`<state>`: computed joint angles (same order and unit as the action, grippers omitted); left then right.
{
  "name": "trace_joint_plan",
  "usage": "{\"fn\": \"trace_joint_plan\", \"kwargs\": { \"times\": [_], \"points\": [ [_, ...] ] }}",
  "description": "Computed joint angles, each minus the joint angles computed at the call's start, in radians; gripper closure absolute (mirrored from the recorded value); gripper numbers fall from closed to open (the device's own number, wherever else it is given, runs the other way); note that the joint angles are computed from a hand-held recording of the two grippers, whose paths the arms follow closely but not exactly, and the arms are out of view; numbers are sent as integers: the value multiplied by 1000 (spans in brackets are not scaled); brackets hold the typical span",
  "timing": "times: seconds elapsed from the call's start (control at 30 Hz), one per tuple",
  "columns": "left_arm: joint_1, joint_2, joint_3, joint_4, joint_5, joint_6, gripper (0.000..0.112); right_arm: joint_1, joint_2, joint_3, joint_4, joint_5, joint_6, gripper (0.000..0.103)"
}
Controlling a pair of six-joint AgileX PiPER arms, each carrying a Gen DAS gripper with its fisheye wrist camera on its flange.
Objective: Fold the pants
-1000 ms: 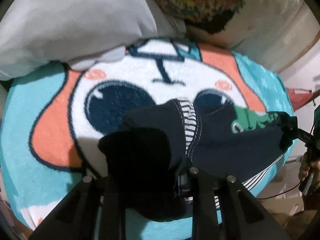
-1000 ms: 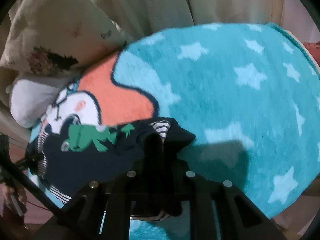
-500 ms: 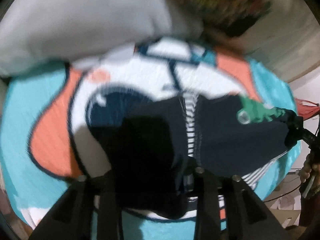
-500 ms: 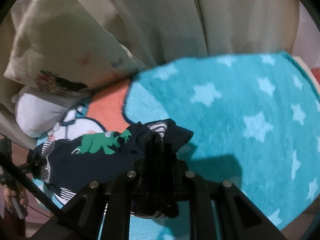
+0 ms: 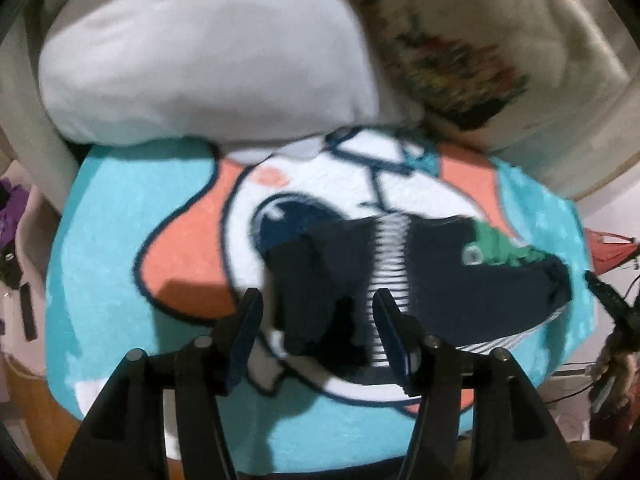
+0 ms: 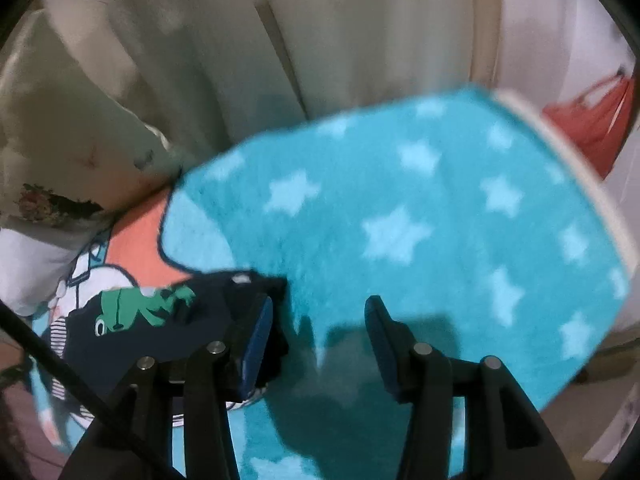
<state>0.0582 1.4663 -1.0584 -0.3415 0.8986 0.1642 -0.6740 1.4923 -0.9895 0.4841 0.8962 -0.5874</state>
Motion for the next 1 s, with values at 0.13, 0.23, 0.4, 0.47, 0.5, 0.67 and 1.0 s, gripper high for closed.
{"fn": "trace_joint_plan", "kwargs": {
  "times": [0.13, 0.23, 0.4, 0.47, 0.5, 0.67, 1.0],
  "points": [
    [-125, 62, -49, -44, -19, -5, 56, 105, 1, 41, 119, 111, -97, 70],
    [-265, 144, -70, 15, -84, -66, 56, 265, 29, 80, 131, 61, -90, 78],
    [-433, 255, -78, 238, -94, -245, 56, 394, 114, 111, 134, 4, -36, 78],
    [-452, 236, -30, 246, -104, -245, 56, 392, 105, 140, 130, 9, -38, 78],
    [-469, 210, 4, 270, -123, -249, 56, 381, 95, 148, 127, 24, -43, 78],
    [-484, 178, 51, 276, -77, -212, 56, 303, 33, 207, 76, 124, -56, 78],
    [-273, 22, 78, -5, 34, 69, 56, 157, -91, 235, 25, 174, -31, 79]
  ]
}}
